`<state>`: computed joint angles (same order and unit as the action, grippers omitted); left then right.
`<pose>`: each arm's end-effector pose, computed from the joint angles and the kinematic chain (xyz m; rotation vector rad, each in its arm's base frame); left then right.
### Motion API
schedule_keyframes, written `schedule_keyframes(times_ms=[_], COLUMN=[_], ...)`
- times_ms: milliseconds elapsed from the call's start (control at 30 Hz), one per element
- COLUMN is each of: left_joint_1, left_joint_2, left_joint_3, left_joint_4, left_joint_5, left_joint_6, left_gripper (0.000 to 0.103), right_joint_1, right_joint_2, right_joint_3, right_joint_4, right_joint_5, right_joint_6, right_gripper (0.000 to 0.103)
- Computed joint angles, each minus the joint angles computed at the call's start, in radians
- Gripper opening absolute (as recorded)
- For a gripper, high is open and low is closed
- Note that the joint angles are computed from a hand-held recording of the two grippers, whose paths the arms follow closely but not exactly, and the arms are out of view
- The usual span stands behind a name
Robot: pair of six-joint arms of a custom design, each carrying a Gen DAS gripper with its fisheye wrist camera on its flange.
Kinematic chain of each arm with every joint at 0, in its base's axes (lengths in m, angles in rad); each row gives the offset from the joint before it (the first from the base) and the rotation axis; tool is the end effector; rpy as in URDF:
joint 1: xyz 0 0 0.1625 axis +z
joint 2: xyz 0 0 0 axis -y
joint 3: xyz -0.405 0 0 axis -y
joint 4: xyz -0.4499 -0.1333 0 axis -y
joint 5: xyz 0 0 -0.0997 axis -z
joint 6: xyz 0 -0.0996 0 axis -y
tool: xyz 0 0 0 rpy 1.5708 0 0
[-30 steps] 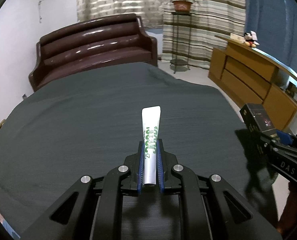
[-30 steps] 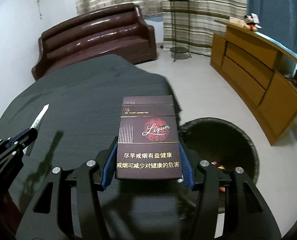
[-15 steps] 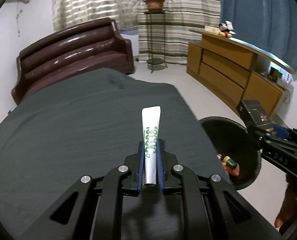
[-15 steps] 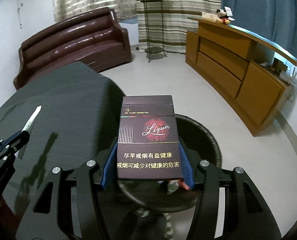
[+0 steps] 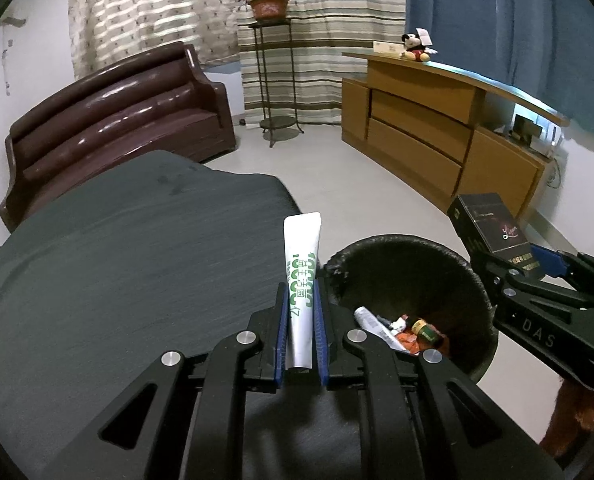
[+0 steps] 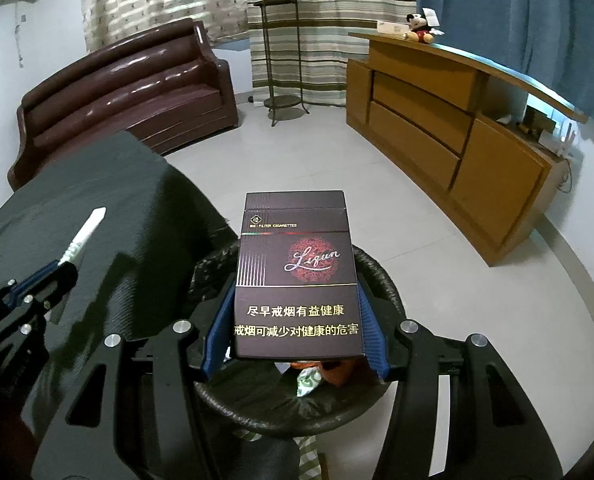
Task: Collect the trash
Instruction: 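Carry the green-printed tube and cigarette box in both grippers over the bin, then open both grippers to drop the tube and cigarette box into the bin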
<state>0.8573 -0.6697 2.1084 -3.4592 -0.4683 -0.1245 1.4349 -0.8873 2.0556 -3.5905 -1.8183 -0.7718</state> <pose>-0.1502 -0.5129 -0.0292 0.3287 2.1067 -0.9693 0.0306 -0.5798 0.0739 0.6275 -2.3437 0.8551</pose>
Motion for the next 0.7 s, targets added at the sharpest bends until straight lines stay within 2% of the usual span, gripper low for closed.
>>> schedule_keyframes(times_ms=[467, 600, 700], left_joint_1=[0.020, 0.024, 0.024], left_joint_2=[0.064, 0.058, 0.058], left_joint_3=[-0.094, -0.097, -0.103], left_joint_4=[0.026, 0.068, 0.088], left_joint_5=[-0.034, -0.038, -0.036], left_joint_6=[0.047, 0.013, 0.002], left_gripper=[0.016, 0.020, 0.035], right_joint_1=[-0.025, -0.036, -0.037], right_joint_2=[0.012, 0.011, 0.013], right_joint_3=[-0.050, -0.056, -0.060], right_joint_4=[0.012, 0.034, 0.038], right_joint_5=[-0.003, -0.003, -0.009], right_joint_6=[0.037, 0.055, 0.058], right_gripper=[0.054, 0.059, 0.060])
